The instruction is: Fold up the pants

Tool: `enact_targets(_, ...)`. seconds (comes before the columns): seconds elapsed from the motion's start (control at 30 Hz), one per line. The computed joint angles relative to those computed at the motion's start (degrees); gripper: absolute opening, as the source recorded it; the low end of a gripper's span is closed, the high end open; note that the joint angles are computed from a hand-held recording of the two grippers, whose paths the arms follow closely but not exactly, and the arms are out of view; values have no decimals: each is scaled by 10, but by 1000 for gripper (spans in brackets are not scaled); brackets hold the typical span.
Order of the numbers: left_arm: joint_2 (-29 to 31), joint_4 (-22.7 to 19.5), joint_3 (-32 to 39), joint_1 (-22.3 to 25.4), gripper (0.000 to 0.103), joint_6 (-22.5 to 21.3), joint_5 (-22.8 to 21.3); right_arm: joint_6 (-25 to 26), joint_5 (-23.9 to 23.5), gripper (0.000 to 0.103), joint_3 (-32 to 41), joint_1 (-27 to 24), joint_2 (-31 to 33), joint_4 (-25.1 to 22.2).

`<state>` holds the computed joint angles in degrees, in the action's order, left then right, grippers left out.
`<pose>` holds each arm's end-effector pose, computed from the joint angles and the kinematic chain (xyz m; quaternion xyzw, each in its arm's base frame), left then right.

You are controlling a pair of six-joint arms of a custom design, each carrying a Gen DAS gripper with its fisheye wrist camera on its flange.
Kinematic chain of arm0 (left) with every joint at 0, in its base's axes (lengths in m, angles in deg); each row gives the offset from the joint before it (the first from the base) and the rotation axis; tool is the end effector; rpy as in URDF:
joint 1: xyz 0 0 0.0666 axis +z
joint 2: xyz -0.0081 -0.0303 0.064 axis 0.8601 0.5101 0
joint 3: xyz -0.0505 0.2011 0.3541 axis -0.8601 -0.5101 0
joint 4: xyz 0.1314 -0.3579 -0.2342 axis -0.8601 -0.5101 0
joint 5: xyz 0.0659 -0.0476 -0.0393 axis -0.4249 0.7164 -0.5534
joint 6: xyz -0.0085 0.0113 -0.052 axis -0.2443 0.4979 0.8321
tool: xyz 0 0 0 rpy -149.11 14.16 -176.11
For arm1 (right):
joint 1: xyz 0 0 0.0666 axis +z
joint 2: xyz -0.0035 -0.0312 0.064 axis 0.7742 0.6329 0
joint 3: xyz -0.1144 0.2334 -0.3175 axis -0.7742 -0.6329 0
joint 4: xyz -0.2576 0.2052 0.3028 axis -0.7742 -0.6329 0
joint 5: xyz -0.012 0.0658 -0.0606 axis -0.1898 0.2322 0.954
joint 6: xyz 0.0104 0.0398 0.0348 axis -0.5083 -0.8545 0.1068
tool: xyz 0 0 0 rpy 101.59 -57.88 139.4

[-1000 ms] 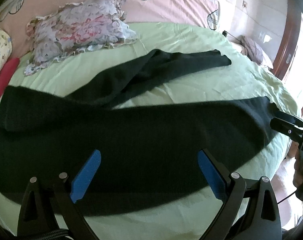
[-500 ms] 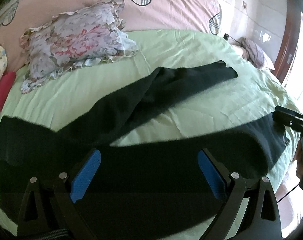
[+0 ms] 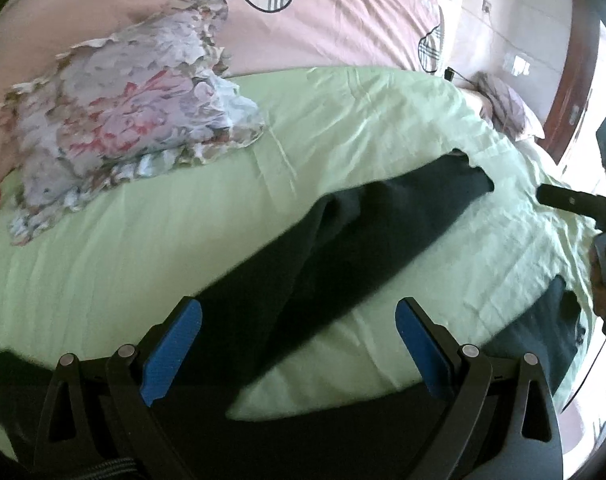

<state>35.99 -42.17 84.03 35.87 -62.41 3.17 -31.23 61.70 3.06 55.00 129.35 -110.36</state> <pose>0.5153 -0.2279 0.5715 0.2264 0.9126 -0.1077 0.3230 0.4545 0.0380 0.5386 0.0646 0.8996 0.1329 0.4110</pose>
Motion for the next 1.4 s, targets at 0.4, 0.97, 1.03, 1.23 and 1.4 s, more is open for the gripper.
enact_targets(0.4, 165, -118, 208, 6, 98, -56, 63, 26, -24, 64, 149, -57, 142, -71)
enact_targets(0.97, 268, -243, 326, 7, 11, -112, 151, 42, -111, 7, 222, -88, 225, -103)
enact_targets(1.03, 241, -226, 297, 7, 9, -112, 159, 44, -120, 7, 208, -90, 208, -88)
enact_targets(1.23, 140, -177, 191, 0, 8, -126, 162, 47, -162, 7, 134, -104, 127, -42)
enact_targets(1.4, 61, -149, 100, -8, 8, -127, 166, 50, -208, 7, 57, -116, 53, -5)
